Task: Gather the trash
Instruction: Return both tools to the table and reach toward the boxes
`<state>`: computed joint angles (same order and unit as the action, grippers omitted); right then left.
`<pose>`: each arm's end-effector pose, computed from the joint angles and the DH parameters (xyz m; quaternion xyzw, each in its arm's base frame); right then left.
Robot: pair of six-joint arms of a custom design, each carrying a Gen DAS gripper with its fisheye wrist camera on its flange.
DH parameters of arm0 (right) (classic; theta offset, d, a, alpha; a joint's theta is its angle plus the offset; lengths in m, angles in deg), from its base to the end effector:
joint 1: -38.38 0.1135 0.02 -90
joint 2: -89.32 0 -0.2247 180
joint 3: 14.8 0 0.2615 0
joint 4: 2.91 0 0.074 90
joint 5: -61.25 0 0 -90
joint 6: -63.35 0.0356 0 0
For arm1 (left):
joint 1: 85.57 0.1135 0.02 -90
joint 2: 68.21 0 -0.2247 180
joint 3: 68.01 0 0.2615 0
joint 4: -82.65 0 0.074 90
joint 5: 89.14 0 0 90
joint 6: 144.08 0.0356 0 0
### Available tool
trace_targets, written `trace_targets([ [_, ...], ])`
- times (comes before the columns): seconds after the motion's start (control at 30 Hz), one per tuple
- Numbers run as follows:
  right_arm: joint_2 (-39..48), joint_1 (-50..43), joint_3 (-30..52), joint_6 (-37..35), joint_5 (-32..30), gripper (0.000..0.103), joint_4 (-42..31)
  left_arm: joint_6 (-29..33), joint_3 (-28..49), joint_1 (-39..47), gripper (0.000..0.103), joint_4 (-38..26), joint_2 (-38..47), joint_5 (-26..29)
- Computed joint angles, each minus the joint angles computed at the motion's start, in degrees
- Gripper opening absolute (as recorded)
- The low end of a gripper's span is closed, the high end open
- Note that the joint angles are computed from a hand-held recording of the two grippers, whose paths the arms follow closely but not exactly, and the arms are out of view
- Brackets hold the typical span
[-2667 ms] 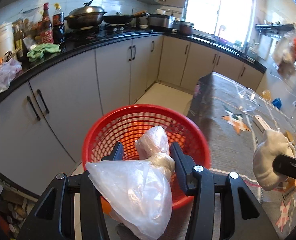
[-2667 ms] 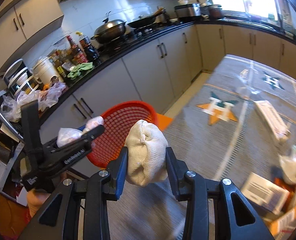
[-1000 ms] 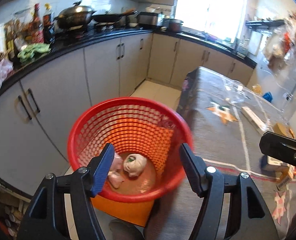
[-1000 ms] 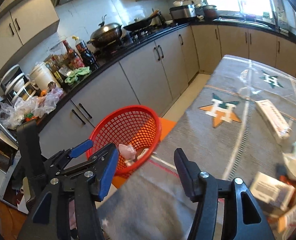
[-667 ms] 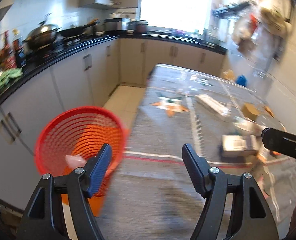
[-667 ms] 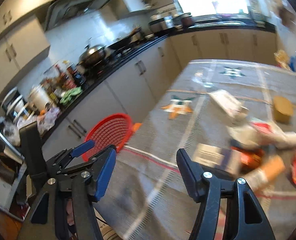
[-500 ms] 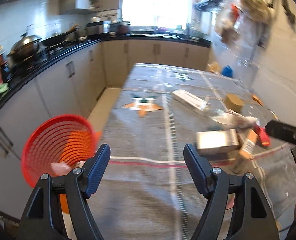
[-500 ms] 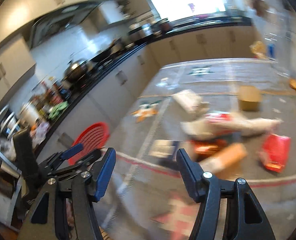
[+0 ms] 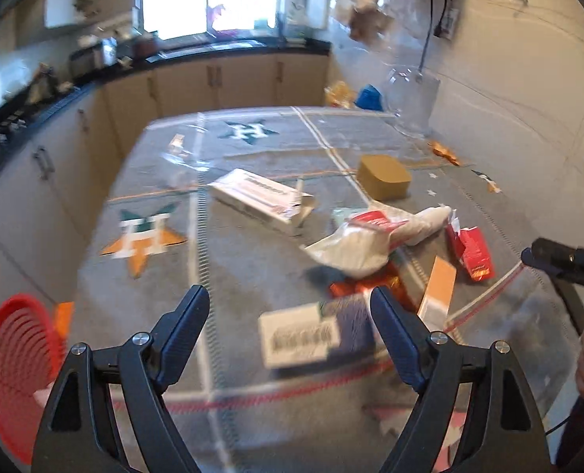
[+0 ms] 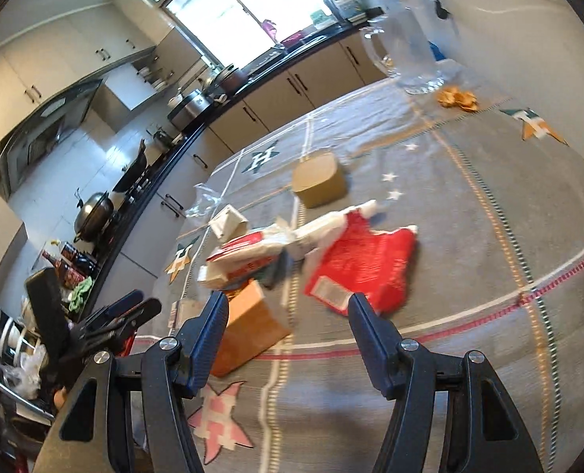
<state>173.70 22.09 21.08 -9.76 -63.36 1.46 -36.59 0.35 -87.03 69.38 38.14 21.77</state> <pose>0.2412 -0.0494 0.0693 0.1400 0.8758 0.2759 0.3706 0.3560 -0.0218 0.0845 0.2121 0.9052 -0.1240 0.3468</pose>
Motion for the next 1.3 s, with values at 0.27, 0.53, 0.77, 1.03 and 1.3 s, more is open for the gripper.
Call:
trace_targets([
  [0.27,6.94,-6.98,2.5,-2.9,-4.61,0.068,0.81,3.99,11.28,0.69,0.083,-11.57,9.7,10.73],
  [0.53,12.47,-9.02,5.15,-3.56,-6.87,0.068,1.68,12.71,-3.81,-1.57,0.083,-7.04,-0.89,6.9],
  [0.77,12.26,-9.45,5.02,-4.28,-6.97,0.068,1.44,20.66,-10.64,0.66,0.083,-7.81,-6.52,5.53],
  [1.03,12.43,-8.24,4.93,-3.68,-6.5,0.068,1.65,22.48,-8.9,-0.28,0.085,-5.12,-5.43,2.87],
  [1.3,12.41,-8.9,5.16,-4.01,-5.65,0.068,0.85,21.14,-1.61,0.27,0.085,-11.65,2.74,9.38],
])
